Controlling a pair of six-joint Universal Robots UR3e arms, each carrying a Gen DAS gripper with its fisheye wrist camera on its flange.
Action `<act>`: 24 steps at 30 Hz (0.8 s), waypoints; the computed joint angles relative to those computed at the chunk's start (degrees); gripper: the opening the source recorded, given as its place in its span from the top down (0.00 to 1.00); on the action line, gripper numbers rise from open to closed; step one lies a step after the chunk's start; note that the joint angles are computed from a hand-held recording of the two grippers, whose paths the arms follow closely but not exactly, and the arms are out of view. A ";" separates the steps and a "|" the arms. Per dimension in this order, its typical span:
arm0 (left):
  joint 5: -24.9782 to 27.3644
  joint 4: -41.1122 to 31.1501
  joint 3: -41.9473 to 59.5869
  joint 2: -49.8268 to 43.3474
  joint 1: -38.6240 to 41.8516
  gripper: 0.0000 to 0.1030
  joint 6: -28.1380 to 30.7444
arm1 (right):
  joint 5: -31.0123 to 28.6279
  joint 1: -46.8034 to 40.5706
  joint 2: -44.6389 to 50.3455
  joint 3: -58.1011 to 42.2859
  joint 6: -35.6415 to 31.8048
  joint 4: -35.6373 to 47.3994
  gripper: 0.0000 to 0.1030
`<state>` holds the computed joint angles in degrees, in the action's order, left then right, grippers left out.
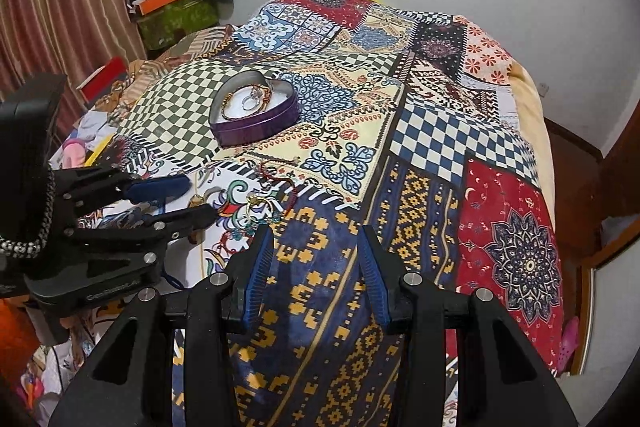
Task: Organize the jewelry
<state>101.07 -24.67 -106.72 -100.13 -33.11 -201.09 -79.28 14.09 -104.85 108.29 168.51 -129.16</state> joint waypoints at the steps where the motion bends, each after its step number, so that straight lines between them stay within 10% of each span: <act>1: -0.46 0.58 -0.34 0.05 0.27 0.80 0.19 | 0.26 0.10 0.08 -0.05 0.13 -0.04 0.62; 24: 0.30 3.17 -19.14 21.75 4.94 0.80 -2.84 | -2.59 13.62 19.55 -15.78 3.47 -1.14 0.66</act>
<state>101.38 -21.51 -125.86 -78.38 -28.17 -203.93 -81.87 27.71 -85.30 92.52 171.97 -130.31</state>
